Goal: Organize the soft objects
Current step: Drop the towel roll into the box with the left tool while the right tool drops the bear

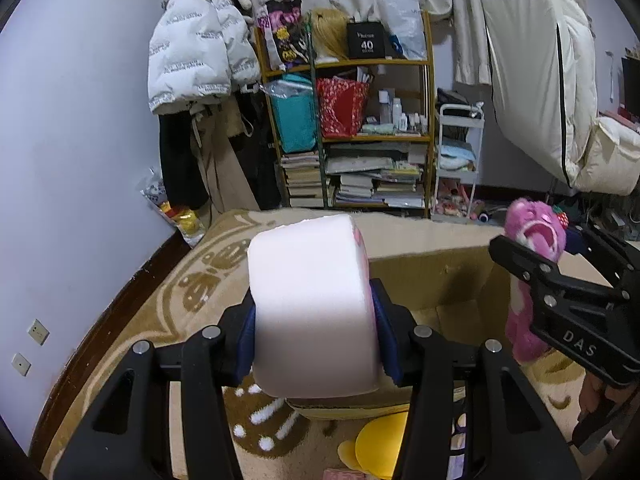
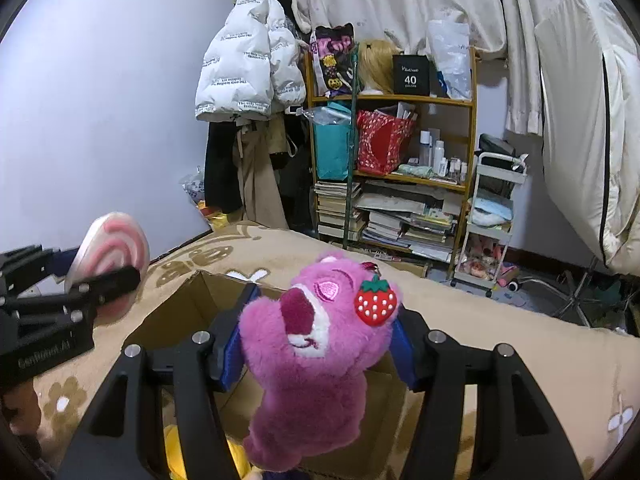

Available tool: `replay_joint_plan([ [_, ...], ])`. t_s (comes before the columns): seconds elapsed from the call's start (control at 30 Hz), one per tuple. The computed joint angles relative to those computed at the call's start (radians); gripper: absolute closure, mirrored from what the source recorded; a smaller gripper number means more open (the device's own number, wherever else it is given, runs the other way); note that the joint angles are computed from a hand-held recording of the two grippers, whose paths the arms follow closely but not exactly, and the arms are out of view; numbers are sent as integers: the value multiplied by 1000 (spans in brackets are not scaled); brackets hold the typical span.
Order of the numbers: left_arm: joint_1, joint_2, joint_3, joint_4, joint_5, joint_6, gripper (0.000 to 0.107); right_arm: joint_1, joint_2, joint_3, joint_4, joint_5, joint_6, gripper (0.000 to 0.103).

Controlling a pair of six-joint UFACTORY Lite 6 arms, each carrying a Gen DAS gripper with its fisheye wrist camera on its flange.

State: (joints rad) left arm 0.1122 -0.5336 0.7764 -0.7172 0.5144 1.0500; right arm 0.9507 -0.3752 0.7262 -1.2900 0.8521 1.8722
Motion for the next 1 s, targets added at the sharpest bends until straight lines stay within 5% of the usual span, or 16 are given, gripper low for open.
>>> replay_joint_plan([
  [0.43,-125,78,-64,119,-89,-94,51,-148,-45,-127,-28,-226,107,37],
  [0.57,-134,50,-88,132,-126,-107,31,-175,-58,-136,12,-261,68,33],
  [0.63,-122,41,-92,116,-118,-92,31,-176,-64,-143,16,-268,72,25],
  [0.8,-83,21,-92,176,-89,-150,20,-125,-83,-140,44,-212,58,8],
  [1.0,10,-81,-107,156,-36,-117,9,11,-126,-128,93,-76,27,0],
])
